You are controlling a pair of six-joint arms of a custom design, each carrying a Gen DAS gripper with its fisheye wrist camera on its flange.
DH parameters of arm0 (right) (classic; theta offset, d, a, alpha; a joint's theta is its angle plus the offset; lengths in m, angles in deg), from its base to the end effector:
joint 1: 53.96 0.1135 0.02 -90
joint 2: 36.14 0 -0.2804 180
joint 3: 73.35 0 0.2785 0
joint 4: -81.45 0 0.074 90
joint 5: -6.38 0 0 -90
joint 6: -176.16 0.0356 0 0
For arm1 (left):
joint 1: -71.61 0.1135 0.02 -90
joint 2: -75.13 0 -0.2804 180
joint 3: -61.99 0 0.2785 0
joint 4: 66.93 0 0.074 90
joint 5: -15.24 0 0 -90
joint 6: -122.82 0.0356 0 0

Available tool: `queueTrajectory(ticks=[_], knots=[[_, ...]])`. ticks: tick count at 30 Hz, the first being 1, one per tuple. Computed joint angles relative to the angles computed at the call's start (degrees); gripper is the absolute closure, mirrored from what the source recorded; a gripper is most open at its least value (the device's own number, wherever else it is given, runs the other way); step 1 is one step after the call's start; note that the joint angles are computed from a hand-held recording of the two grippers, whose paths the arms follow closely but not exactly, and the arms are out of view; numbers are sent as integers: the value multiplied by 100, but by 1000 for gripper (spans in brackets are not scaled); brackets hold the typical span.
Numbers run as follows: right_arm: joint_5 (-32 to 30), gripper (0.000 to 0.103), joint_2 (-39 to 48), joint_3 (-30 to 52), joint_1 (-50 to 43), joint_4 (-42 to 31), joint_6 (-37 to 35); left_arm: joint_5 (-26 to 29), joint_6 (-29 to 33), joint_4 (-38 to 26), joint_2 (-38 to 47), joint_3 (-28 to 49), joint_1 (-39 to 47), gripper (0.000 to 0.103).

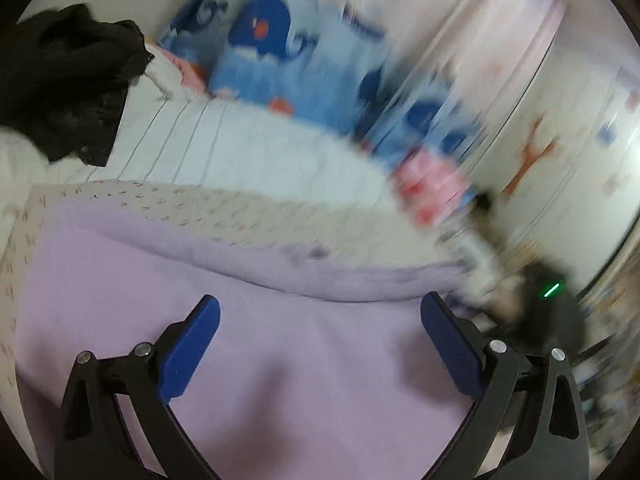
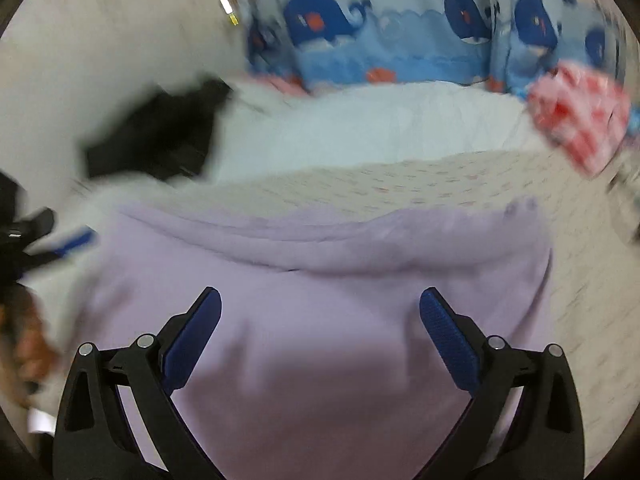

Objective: Fold large clothes

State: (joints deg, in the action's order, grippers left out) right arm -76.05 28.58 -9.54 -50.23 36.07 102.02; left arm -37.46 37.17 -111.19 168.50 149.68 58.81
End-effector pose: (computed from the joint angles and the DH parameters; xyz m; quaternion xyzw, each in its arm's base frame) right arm 0.2540 0.0119 0.2836 0.1223 0.9183 0.0028 0.3765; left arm 0.3653 -0.1051 0.2875 0.2410 0.8639 -0.3235 0.3015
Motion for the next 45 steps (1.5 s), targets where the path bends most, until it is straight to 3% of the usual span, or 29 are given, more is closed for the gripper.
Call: queueTrajectory(ticks=[3, 6, 9, 11, 14, 16, 20, 21, 25, 27, 29, 33, 37, 40, 42, 43, 45], knots=[[54, 7, 1461, 457, -237, 378, -215, -1005, -96, -92, 1324, 841, -286, 8], [-471, 7, 2368, 684, -580, 913, -157, -1057, -530, -80, 2263, 1507, -187, 11], [-907, 7, 3208, 1471, -808, 398, -124, -1573, -573, -480, 2775, 2160, -326, 11], [-890, 7, 3276, 1842, -831, -61, -180, -1861, -300, -1008, 2839, 2534, -431, 11], [-387, 7, 2581, 1521, -704, 231, -332, -1691, -213, -803, 2414, 2379, -306, 11], [-106, 7, 2662, 1508, -719, 251, -343, -1804, -191, -764, 2476, 2504, -192, 11], [-781, 7, 3343, 1377, -1100, 599, -20, -1640, -501, -1067, 3394, 3057, 20, 11], [-734, 7, 3468, 1449, -1107, 669, 40, -1666, -634, -791, 3435, 2923, 29, 11], [-784, 7, 4016, 1825, -1229, 570, 123, -1826, -636, -670, 3606, 2994, -51, 11], [-759, 7, 4061, 1843, -1256, 552, 93, -1772, -647, -723, 3650, 3037, -40, 10], [-810, 7, 3955, 1907, -1291, 341, 2, -1741, -411, -1209, 3638, 3283, -16, 11], [-1013, 8, 2139, 1104, -1299, 297, 7, -1177, -210, -1269, 2470, 2416, 339, 11], [-711, 7, 560, 103, -931, 144, -44, -994, 337, -632, 892, 530, 810, 7], [-425, 7, 785, -648, -904, 621, -24, -1165, 516, -102, 750, -268, 1023, 7], [-1130, 6, 889, -1413, -1305, 1756, 34, -869, 567, 766, 719, -944, 1161, 6], [-1040, 6, 833, -1435, -1303, 1698, -6, -1014, 496, 1059, 644, -1146, 1101, 6], [-675, 6, 1107, -1050, -1081, 1235, -87, -1450, 593, 842, 672, -973, 928, 6]])
